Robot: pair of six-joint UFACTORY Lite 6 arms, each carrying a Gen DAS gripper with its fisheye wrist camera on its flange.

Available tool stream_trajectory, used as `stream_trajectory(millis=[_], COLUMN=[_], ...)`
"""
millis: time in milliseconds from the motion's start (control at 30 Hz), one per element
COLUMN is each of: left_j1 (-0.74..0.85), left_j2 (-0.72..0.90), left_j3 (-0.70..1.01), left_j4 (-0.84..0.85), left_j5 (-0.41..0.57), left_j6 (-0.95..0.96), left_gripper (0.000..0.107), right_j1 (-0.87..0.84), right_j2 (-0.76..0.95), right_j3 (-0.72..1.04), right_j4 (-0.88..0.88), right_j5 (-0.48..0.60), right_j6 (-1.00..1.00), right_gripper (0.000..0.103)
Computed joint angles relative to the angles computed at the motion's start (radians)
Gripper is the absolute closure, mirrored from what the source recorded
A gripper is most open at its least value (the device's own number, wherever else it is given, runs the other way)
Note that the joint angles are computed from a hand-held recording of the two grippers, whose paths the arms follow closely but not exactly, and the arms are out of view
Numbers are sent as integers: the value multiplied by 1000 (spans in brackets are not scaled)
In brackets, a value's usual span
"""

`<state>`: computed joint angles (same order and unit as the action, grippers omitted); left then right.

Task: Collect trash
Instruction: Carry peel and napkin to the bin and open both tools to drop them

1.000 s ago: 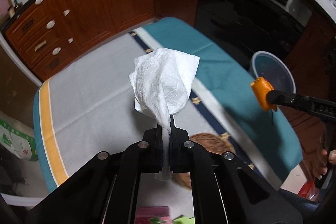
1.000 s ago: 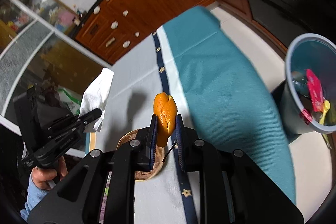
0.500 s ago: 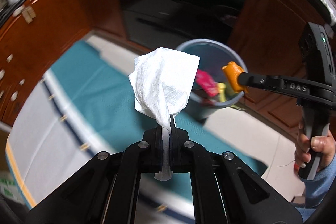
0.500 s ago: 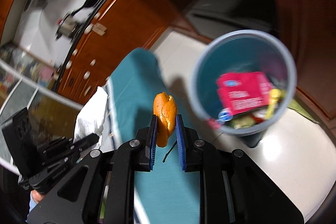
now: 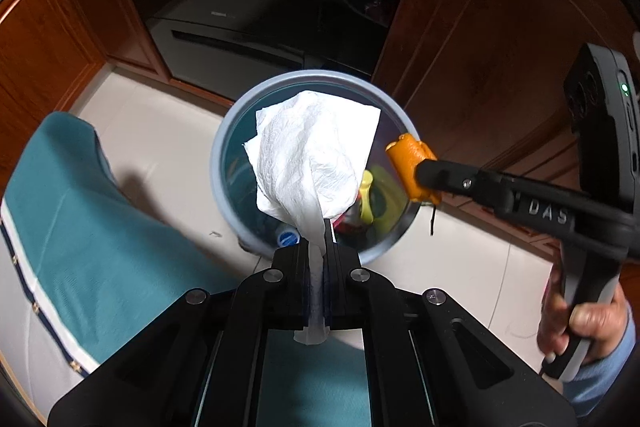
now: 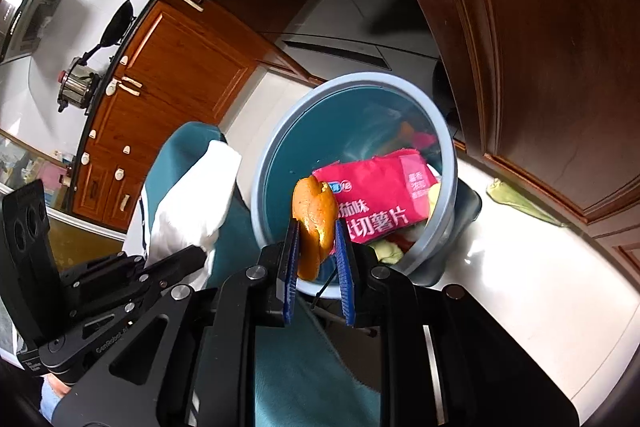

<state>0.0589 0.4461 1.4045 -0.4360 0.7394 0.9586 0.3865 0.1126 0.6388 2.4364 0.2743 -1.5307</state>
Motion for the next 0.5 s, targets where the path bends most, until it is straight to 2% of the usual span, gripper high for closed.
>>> stream_trajectory(millis=[167, 233, 267, 300, 367, 500], left_j1=[-36, -39, -43, -39, -47, -44], left_j2=[70, 84, 88, 73, 43, 13], left_j3=[71, 81, 84, 63, 17, -13], left_j4=[9, 20, 28, 39, 52, 59], left_j5=[3, 8, 7, -3, -73, -86], left_j6=[-36, -48, -57, -59, -70, -68], left_gripper=[100, 97, 84, 57, 38, 33], right_j1=[-21, -22, -26, -27, -20, -23], right_j2=[29, 37, 41, 43, 30, 35], right_j3=[38, 53, 58, 63, 63, 74], right_j4=[-14, -15, -31, -44, -1, -143], right_j5=[-24, -35, -30, -32, -45, -42], right_j6=[-10, -14, 0, 18, -14, 144], right_gripper=[82, 74, 51, 29, 22, 16])
